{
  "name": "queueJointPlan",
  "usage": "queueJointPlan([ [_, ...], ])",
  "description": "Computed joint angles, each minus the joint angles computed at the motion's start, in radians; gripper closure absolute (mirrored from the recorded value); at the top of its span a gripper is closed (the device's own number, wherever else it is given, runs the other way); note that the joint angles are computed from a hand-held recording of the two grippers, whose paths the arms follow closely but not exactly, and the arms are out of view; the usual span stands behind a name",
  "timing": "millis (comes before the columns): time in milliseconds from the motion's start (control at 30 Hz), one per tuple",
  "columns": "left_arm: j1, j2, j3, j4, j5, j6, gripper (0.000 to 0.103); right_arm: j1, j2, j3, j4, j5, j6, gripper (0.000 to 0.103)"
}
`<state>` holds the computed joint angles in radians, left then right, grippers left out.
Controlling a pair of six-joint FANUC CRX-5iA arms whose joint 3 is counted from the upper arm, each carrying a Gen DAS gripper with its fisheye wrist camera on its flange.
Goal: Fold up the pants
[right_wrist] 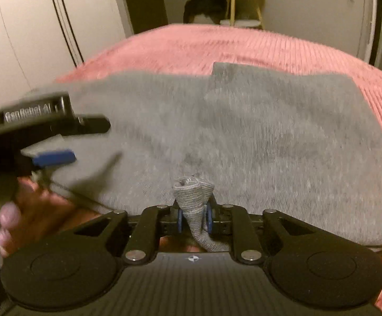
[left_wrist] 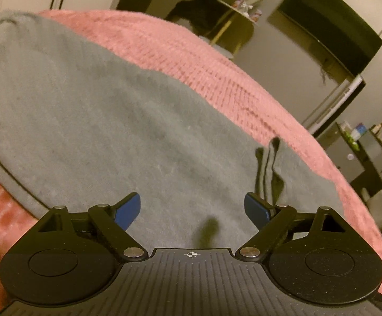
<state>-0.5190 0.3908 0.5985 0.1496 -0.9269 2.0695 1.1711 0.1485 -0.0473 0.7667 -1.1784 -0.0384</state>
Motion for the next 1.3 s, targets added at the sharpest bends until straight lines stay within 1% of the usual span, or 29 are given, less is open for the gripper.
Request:
queueJointPlan([
  [67,0.01,-0.002,-0.027,0.06,0.029,-0.042,0.012,0.003,-0.039,-0.036,0.004,0.037,-0.06,0.081],
  [100,0.011,-0.001,-0.034,0.078,0.042,-0.057,0.012,0.002,-0.064,-0.056,-0.007,0.064,-0.084,0.07],
  [133,0.012,-0.002,-0.045,0.094,0.054,-0.074,0.012,0.001,-0.082,-0.075,-0.017,0.105,-0.115,0.062],
  [167,0.013,-0.002,-0.053,0.118,0.064,-0.099,0.012,0.005,-0.121,-0.123,0.007,0.157,-0.186,0.06],
  [200,0.013,-0.001,-0.06,0.139,0.07,-0.125,0.012,0.011,-0.151,-0.169,0.051,0.184,-0.268,0.058],
  [233,0.012,-0.004,-0.071,0.153,0.074,-0.145,0.012,0.023,-0.174,-0.204,0.096,0.172,-0.346,0.058],
  [267,0.011,-0.004,-0.077,0.173,0.076,-0.17,0.012,0.041,-0.19,-0.228,0.138,0.126,-0.433,0.058],
  [300,0.013,-0.003,-0.087,0.207,0.08,-0.205,0.012,0.065,-0.2,-0.241,0.165,0.049,-0.526,0.058],
  [333,0.015,0.0,-0.097,0.251,0.079,-0.242,0.012,0.082,-0.212,-0.252,0.175,-0.018,-0.613,0.058],
  [367,0.018,0.006,-0.102,0.296,0.072,-0.275,0.012,0.094,-0.23,-0.259,0.157,-0.08,-0.71,0.058],
  [400,0.019,0.013,-0.105,0.334,0.066,-0.299,0.012,0.108,-0.259,-0.277,0.136,-0.124,-0.814,0.058],
  [467,0.02,0.038,-0.098,0.423,0.038,-0.343,0.012,0.146,-0.326,-0.344,0.14,-0.168,-1.012,0.058],
  [533,0.017,0.079,-0.068,0.5,-0.002,-0.361,0.013,0.194,-0.389,-0.422,0.173,-0.196,-1.204,0.058],
  [567,0.014,0.105,-0.035,0.51,-0.029,-0.353,0.013,0.202,-0.402,-0.443,0.184,-0.197,-1.252,0.058],
  [600,0.009,0.133,0.006,0.505,-0.057,-0.339,0.013,0.214,-0.414,-0.464,0.198,-0.195,-1.289,0.057],
  [633,0.005,0.166,0.058,0.497,-0.092,-0.325,0.013,0.223,-0.425,-0.479,0.2,-0.191,-1.309,0.054],
  [667,0.0,0.188,0.091,0.497,-0.111,-0.316,0.013,0.22,-0.43,-0.48,0.186,-0.187,-1.308,0.052],
  [733,-0.002,0.233,0.133,0.555,-0.137,-0.323,0.014,0.223,-0.432,-0.484,0.166,-0.19,-1.343,0.05],
  [800,-0.001,0.291,0.186,0.625,-0.18,-0.301,0.022,0.219,-0.467,-0.553,0.236,-0.139,-1.433,0.05],
  [833,-0.002,0.316,0.215,0.628,-0.194,-0.26,0.026,0.218,-0.474,-0.57,0.257,-0.125,-1.449,0.053],
  [867,-0.003,0.335,0.24,0.62,-0.202,-0.236,0.042,0.213,-0.475,-0.575,0.261,-0.118,-1.451,0.057],
  [900,-0.003,0.361,0.283,0.602,-0.225,-0.21,0.065,0.206,-0.474,-0.572,0.266,-0.112,-1.435,0.067],
  [933,-0.003,0.39,0.336,0.577,-0.255,-0.167,0.075,0.191,-0.472,-0.572,0.281,-0.099,-1.42,0.076],
  [967,-0.003,0.404,0.353,0.574,-0.263,-0.141,0.081,0.181,-0.469,-0.578,0.303,-0.094,-1.415,0.078],
  [1033,-0.003,0.393,0.315,0.604,-0.233,-0.127,0.082,0.166,-0.468,-0.594,0.341,-0.074,-1.43,0.077],
  [1067,-0.004,0.382,0.293,0.614,-0.213,-0.137,0.083,0.133,-0.468,-0.603,0.347,-0.035,-1.436,0.076],
  [1133,-0.008,0.357,0.266,0.606,-0.169,-0.168,0.085,0.105,-0.478,-0.619,0.35,0.011,-1.484,0.067],
  [1200,-0.009,0.328,0.236,0.612,-0.124,-0.212,0.085,0.077,-0.489,-0.642,0.379,0.047,-1.546,0.066],
  [1300,-0.007,0.284,0.208,0.608,-0.068,-0.284,0.086,0.074,-0.484,-0.639,0.391,0.043,-1.542,0.066],
])
